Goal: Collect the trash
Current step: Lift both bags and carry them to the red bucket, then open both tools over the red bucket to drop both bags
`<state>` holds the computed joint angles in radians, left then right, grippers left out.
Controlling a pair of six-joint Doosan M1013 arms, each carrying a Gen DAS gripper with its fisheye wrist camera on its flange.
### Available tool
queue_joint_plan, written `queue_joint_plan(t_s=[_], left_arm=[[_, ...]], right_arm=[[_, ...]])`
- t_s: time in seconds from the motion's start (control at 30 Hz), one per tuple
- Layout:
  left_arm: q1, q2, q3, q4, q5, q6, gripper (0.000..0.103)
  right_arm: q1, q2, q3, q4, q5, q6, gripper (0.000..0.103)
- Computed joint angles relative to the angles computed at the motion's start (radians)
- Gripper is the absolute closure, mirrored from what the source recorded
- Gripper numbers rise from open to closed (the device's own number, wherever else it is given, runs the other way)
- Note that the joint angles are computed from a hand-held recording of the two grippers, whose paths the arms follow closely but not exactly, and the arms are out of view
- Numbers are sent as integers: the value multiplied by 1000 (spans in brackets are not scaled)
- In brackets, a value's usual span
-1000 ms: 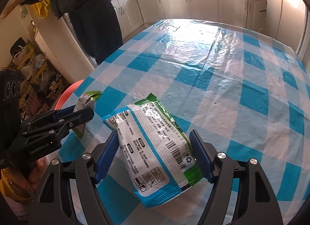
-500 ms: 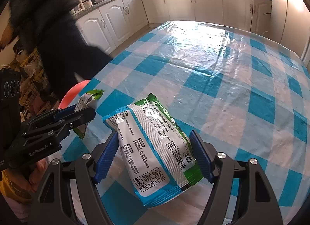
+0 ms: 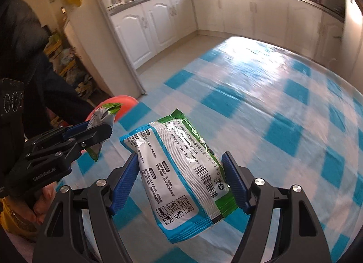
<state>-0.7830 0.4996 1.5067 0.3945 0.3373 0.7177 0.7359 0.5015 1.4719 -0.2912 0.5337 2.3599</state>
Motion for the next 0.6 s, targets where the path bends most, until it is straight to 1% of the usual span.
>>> queue_joint_plan(t_s=[0.03,0.1,0.2,0.3,0.33,0.43,0.5,0.6], left_arm=[[6,-7,9,62,8,-69,64],[17,-16,24,143,24,-169,64],[34,-21,37,221,61,-271,64],[57,-21,50,264,113,-352,64],[63,-19,51,263,126,-361,64],[87,-8,52,208,149,-351,64],[98,6,45,183,176,-331,64],[113,23,41,127,189,-309,63]], right_arm=[[1,13,-24,23,3,-42,29],[3,39,-70,63,7,-117,29],[6,74,-132,124,19,-225,29],[11,131,-227,197,47,-354,29],[12,148,-255,216,59,-383,29],[16,207,-348,275,100,-482,29],[19,240,-398,293,128,-513,29],[16,300,-486,368,176,-586,28]])
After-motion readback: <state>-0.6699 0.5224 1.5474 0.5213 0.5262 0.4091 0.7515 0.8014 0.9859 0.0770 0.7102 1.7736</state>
